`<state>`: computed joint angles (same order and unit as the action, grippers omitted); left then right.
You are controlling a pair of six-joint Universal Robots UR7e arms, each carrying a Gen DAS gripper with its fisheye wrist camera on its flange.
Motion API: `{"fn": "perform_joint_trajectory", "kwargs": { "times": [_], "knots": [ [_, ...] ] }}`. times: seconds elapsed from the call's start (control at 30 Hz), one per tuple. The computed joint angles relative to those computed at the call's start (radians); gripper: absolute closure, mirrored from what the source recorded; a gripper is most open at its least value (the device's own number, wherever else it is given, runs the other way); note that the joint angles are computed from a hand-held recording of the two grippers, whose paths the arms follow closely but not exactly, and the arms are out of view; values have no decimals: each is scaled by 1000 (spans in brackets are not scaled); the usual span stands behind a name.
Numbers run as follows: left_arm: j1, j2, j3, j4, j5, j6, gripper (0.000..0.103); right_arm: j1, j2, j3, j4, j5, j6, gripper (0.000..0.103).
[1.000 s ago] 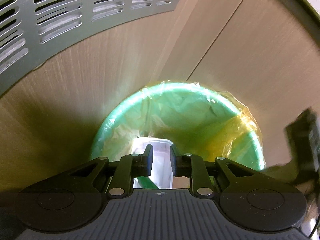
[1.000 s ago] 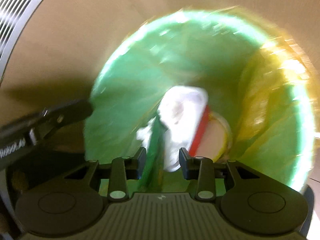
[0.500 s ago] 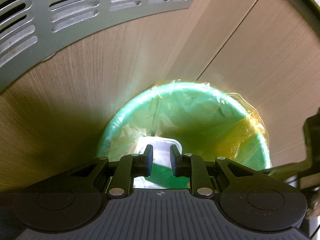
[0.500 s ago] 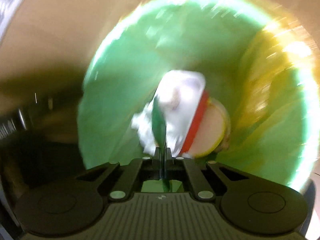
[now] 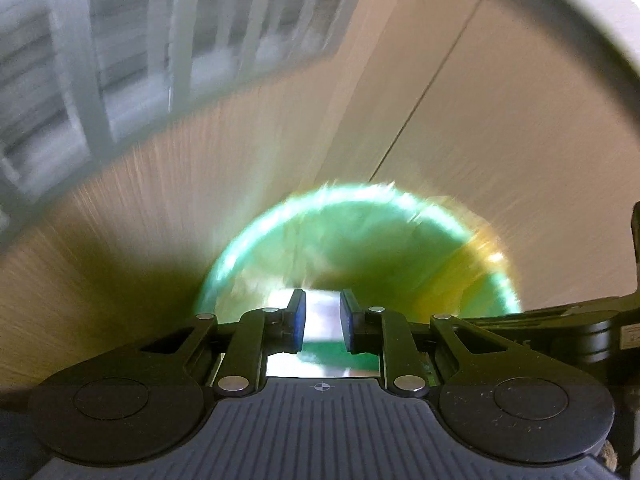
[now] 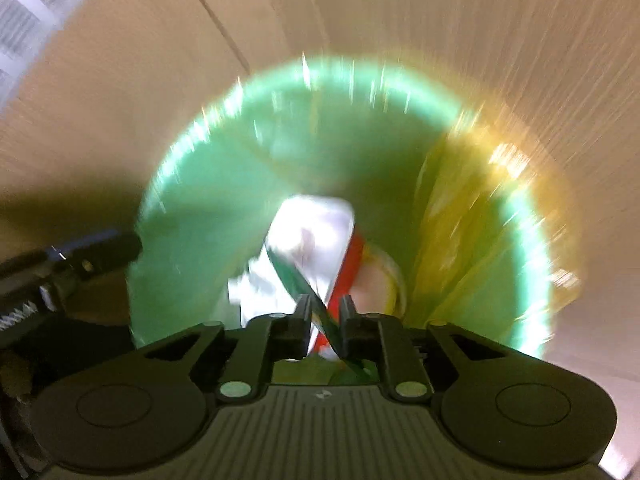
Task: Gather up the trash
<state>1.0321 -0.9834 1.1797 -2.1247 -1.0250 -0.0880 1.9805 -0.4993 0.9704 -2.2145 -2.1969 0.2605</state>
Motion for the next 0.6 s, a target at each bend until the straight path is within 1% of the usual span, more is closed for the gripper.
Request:
{"fn": "perform_joint_trajectory", "kwargs": {
  "times": [0.03,0.07,0.13,0.17,0.27,0.3,0.33,0.37,0.4,0.43,0.47,0.5,0.53,0.6],
  "knots": [
    [-12,-22,27,-54,-12,31,82,14,-26,44,-69,-6,-30,86],
    [-27,-44,49,-102,-24,56,82,29,-49,84,-141,-16,-76,82],
    [-59,-84,81,-183,-22,88,82,57,-74,123,-209,-54,-114,73],
    [-78,-106,100,-240,-13,110,82,71,-84,144,-259,-69,-141,73],
    [-134,-161,150,-439,16,209,82,123,-88,166,-433,-95,-303,73],
    [-156,-175,161,-509,40,255,82,142,-84,165,-505,-83,-368,73],
    [-177,-183,168,-576,76,307,82,158,-78,160,-571,-64,-427,69],
    [-199,-189,172,-644,119,370,82,173,-69,142,-629,-43,-479,60],
    [-222,-188,170,-721,178,450,82,191,-48,124,-727,-8,-545,55],
    [-237,-182,160,-775,227,511,82,203,-31,108,-808,24,-594,43],
    [-250,-176,149,-828,279,571,82,214,-11,87,-875,54,-635,35],
    [-259,-169,138,-879,322,624,82,225,13,55,-920,87,-673,34],
    [-263,-169,130,-903,342,644,82,231,29,21,-932,123,-706,33],
    [-265,-172,123,-918,379,651,82,243,73,-67,-919,164,-754,33]
  ]
}}
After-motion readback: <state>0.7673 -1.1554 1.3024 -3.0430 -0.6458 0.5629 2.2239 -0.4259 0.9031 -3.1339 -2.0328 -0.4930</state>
